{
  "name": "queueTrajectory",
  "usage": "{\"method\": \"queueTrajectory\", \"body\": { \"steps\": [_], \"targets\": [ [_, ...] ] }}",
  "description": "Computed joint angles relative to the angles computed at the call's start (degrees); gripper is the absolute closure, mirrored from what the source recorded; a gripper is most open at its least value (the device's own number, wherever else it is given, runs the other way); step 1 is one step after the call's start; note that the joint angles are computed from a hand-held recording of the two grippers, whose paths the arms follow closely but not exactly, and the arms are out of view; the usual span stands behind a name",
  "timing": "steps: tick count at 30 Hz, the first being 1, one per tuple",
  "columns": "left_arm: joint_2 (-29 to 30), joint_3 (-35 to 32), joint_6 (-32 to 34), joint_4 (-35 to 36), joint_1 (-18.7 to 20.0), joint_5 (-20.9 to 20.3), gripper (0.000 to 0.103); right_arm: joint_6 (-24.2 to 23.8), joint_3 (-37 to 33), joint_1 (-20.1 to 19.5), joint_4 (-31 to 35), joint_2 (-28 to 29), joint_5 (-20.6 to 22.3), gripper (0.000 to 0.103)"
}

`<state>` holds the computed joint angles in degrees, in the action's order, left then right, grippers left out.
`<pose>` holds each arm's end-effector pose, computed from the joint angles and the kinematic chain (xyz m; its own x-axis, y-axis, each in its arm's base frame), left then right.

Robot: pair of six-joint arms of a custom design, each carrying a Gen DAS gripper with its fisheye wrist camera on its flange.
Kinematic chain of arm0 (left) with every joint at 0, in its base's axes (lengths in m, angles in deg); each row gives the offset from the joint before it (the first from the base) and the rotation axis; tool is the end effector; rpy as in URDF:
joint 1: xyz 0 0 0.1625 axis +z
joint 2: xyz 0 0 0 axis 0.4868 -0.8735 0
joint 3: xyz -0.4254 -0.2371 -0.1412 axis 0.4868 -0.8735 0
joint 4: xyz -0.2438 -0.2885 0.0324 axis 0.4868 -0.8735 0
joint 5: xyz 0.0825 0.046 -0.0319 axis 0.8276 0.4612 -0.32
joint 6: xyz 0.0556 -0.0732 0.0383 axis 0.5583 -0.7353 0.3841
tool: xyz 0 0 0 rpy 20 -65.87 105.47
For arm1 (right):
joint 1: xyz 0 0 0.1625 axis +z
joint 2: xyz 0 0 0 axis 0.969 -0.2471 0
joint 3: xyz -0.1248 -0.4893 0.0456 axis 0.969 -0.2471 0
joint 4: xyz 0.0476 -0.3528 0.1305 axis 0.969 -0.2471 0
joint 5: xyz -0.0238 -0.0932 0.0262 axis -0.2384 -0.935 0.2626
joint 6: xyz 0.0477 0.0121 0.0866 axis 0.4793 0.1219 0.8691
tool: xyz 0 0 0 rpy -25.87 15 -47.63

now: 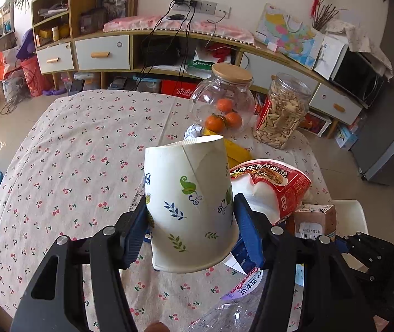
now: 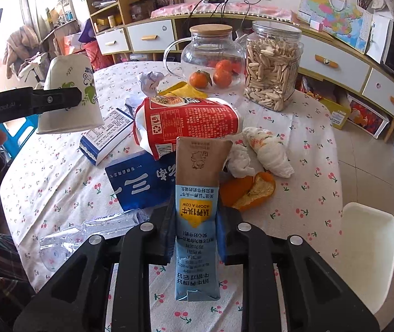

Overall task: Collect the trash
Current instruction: 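Grasp the blue-and-brown milk carton with the right tool while the left tool holds the cup, then carry the carton and cup to the white bin and release both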

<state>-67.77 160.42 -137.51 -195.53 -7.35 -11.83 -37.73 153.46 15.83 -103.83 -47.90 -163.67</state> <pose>-0.2303 -0.3226 0.0899 -0.6431 -0.6262 -0.4408 0.0594 0.5331 -0.8440 0.1292 -0.4585 0.1425 -0.4080 -0.8692 0.2793 -0.8993 0.4354 0.0412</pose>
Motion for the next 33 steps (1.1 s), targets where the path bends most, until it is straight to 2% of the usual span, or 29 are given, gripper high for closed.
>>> {"method": "queueTrajectory", "body": {
  "steps": [7,18,24,33],
  "targets": [
    [1.2,-0.89,-1.08,1.42,-0.72,0.81,0.043,0.64,0.54,-0.85,0.79,-3.6,3.62,0.081],
    [3.33,-3.6,-3.49,4.88,-1.29,3.91,0.043,4.88,0.14,-3.57,-3.61,-6.7,7.22,0.081],
    [5.45,-6.09,-4.87,7.68,-1.6,6.45,0.043,7.49,0.28,-5.78,-11.99,-7.01,8.7,0.081],
    [9.96,-9.87,1.42,2.03,-0.4,10.79,0.043,14.58,-1.9,-9.43,-20.57,-8.15,9.54,0.081]
  ]
}}
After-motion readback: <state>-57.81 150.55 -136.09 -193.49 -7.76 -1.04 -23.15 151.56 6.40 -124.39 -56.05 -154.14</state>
